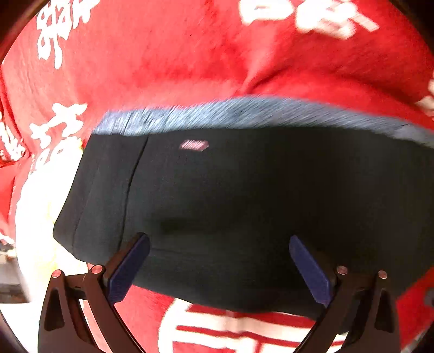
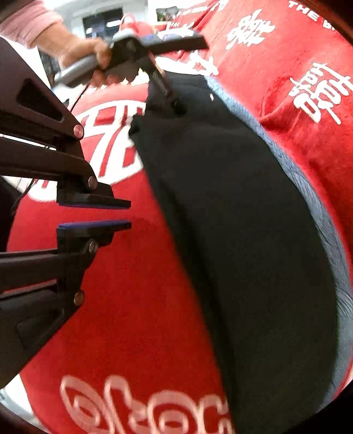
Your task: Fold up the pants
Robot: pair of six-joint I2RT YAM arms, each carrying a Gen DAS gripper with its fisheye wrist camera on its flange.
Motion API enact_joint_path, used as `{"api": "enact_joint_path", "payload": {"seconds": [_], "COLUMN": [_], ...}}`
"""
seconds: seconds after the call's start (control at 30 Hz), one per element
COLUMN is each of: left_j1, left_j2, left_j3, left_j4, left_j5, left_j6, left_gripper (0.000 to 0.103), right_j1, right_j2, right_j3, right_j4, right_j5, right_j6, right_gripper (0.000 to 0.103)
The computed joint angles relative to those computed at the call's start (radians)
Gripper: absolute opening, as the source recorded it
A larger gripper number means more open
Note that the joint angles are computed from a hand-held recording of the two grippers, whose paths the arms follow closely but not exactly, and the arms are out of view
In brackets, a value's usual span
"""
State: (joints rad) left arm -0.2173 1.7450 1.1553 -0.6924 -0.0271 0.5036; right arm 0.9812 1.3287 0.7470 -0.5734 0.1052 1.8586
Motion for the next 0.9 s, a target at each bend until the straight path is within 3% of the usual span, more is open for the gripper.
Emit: {"api": "enact_joint_path", "payload": {"seconds": [0.03, 0.1, 0.13, 0.27, 0.37, 0.43, 0.5, 0.6, 0.7, 0.83, 0.9], "left_j1": [-0.016, -0.073, -0.112, -0.216, -0.256, -0.251, -0.236, -0.236, -0.262, -0.325, -0.368], "left_j2": [-0.021, -0.034, -0.023, 0.047, 0.067, 0.005, -0.015, 0.009, -0.015, -0.064, -0.082], "left_j3": [-0.003, 0.006, 0.019, 0.070, 0.038, -0.064, -0.085, -0.022, -0.002, -0.002, -0.013], "left_j4": [-0.010, -0.024, -0.023, -0.005, 0.010, 0.091, 0.086, -0.005, -0.062, -0.134, -0.150], "left_j5": [0.015, 0.032, 0.033, -0.006, -0.051, -0.041, -0.021, -0.037, -0.052, -0.035, -0.037], "left_j6": [-0.005, -0.038, -0.071, -0.195, -0.230, -0.235, -0.241, -0.270, -0.284, -0.303, -0.323], "left_gripper": [0.103, 0.103, 0.103, 0.103, 0.103, 0.103, 0.103, 0.103, 0.103, 0.103, 0.103], "right_j1": [-0.002, -0.048, -0.100, -0.381, -0.521, -0.572, -0.563, -0.512, -0.435, -0.237, -0.191], "right_j2": [-0.029, -0.064, -0.087, -0.061, 0.018, 0.086, 0.045, -0.032, -0.138, -0.250, -0.294], "right_j3": [0.021, 0.057, 0.064, 0.095, 0.097, 0.078, 0.011, -0.009, -0.039, -0.059, -0.067], "right_j4": [-0.078, -0.193, -0.236, -0.270, -0.224, -0.225, -0.187, -0.257, -0.310, -0.414, -0.442], "right_j5": [0.018, 0.054, 0.070, 0.070, 0.034, -0.002, 0.005, 0.008, 0.005, 0.041, 0.041], "right_j6": [-0.022, -0.094, -0.162, -0.506, -0.667, -0.732, -0.731, -0.670, -0.553, -0.293, -0.214], "right_gripper": [0.015, 0.043, 0.048, 0.049, 0.049, 0.049, 0.048, 0.048, 0.049, 0.051, 0.057]}}
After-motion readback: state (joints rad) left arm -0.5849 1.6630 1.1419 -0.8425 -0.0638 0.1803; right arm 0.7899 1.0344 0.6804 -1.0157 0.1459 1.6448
